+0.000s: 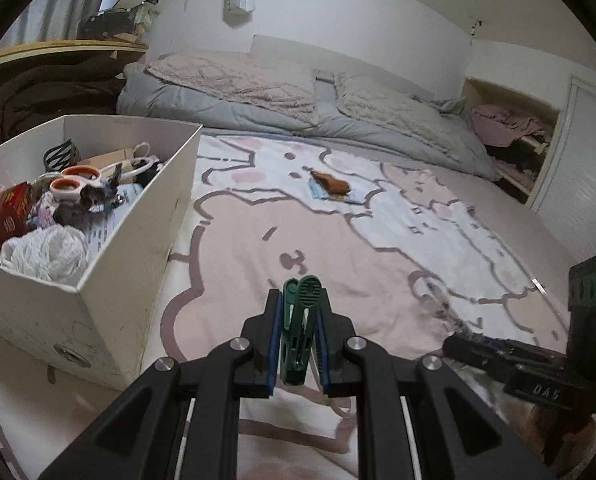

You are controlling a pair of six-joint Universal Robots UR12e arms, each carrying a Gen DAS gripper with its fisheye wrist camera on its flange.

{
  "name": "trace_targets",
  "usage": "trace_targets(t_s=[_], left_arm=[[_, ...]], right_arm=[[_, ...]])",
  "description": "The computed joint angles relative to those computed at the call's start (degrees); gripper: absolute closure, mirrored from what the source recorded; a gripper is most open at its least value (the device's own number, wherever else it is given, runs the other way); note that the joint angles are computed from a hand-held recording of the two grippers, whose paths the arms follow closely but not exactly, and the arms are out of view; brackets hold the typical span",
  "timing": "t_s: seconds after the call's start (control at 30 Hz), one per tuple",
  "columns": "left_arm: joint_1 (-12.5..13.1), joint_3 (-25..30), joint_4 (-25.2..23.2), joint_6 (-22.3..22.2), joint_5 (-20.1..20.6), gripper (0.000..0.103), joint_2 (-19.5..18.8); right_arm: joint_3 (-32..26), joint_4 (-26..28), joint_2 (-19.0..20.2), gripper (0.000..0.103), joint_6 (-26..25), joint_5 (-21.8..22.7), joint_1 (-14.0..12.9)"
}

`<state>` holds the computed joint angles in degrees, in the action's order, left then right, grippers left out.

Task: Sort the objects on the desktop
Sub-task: 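Close the right gripper on the metal clamp and lift it, then carry the metal clamp with the right gripper while the left gripper brings the clothespin over the box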

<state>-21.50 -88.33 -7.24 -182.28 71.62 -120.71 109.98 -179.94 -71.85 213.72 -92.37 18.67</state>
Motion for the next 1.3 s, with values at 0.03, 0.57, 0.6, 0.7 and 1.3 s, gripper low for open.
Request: trace_targets(t_s=[0.03, 0.57, 0.6, 0.7, 1.3], left_arm=[[0.1, 0.0, 0.2, 0.0, -0.6, 0.087, 0.2], [0.9, 1.2, 5.7, -0.5, 0.6, 0.087, 2.6], [1.0, 1.6, 5.5, -0.6, 1.0, 0.087, 2.5], [1.3, 2.6, 4.9, -1.3, 1.3, 0.087, 2.7], [3.5, 10.3, 2.0, 0.9, 8.9, 0.087, 0.6]], right_arm=[[-0.1, 0.0, -0.2, 0.069, -0.1, 0.0, 0.2], [-3.6, -1.3, -1.4, 0.069, -1.3, 0.1, 0.9], [-4.1, -1.2, -1.3, 0.069, -1.6, 0.1, 0.9], [-5.5, -0.9, -0.9, 0.069, -2.9, -0.3, 1.2], [-16.1, 2.2, 4.0, 0.069, -8.2, 4.5, 1.8]])
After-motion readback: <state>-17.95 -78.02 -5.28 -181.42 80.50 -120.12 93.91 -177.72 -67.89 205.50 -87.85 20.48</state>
